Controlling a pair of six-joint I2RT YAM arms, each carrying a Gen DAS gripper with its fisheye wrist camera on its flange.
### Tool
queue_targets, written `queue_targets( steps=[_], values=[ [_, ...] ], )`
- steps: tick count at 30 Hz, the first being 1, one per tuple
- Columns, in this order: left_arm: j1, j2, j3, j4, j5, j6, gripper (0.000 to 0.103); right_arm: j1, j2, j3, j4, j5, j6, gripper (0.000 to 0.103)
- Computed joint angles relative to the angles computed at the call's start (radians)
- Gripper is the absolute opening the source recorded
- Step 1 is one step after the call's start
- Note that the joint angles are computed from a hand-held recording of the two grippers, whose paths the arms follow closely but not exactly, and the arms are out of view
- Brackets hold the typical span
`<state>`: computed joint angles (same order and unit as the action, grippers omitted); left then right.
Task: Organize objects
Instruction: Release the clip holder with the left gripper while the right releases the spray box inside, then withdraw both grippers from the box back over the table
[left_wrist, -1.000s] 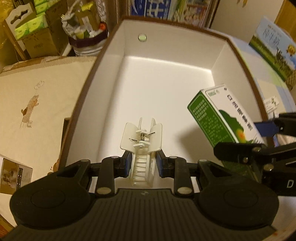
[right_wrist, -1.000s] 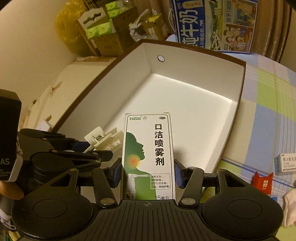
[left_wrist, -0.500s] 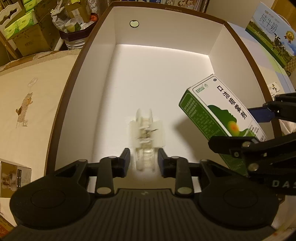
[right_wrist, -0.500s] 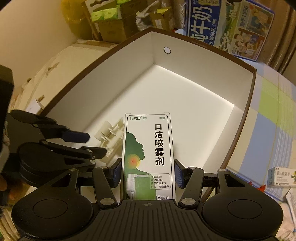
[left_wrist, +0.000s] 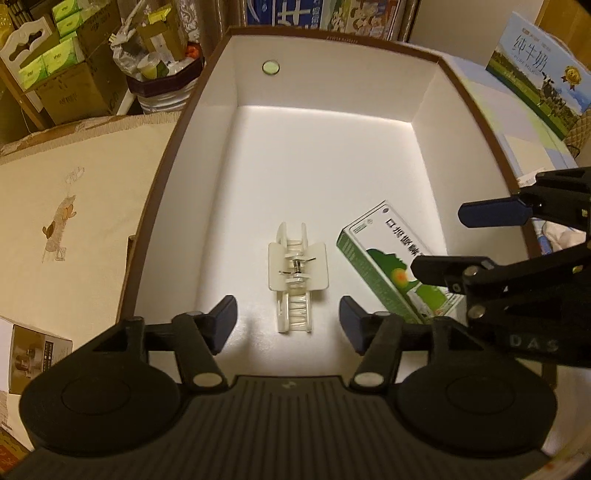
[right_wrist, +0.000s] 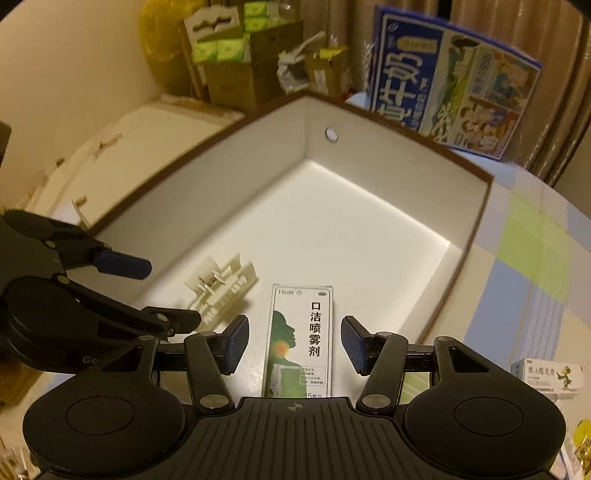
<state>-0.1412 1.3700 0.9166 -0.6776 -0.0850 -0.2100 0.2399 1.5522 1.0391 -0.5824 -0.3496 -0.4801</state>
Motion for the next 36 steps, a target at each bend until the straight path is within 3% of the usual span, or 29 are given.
queue_targets(
  steps=[9,18,28,36],
  values=[
    [-0.066,-0.106,0.017,-0.058,-0.047,-0.058,0.071,-0.111,-0.136,-0.018,-0.108,-0.120,-0.010,0.053],
    [-0.188,-0.198,0.034,-0.127,-0.107,-0.149,0.076,-0.277,-0.223,0.006,-0.285,-0.262,-0.075,0.053],
    [-0.400,-0.240,0.054,-0.210,-0.207,-0.331,0.076,-0.515,-0.249,0.044,-0.523,-0.374,-0.310,0.053],
    [-0.557,-0.212,0.085,-0.265,-0.264,-0.476,0.076,-0.716,-0.188,0.091,-0.706,-0.398,-0.531,0.053]
  ],
)
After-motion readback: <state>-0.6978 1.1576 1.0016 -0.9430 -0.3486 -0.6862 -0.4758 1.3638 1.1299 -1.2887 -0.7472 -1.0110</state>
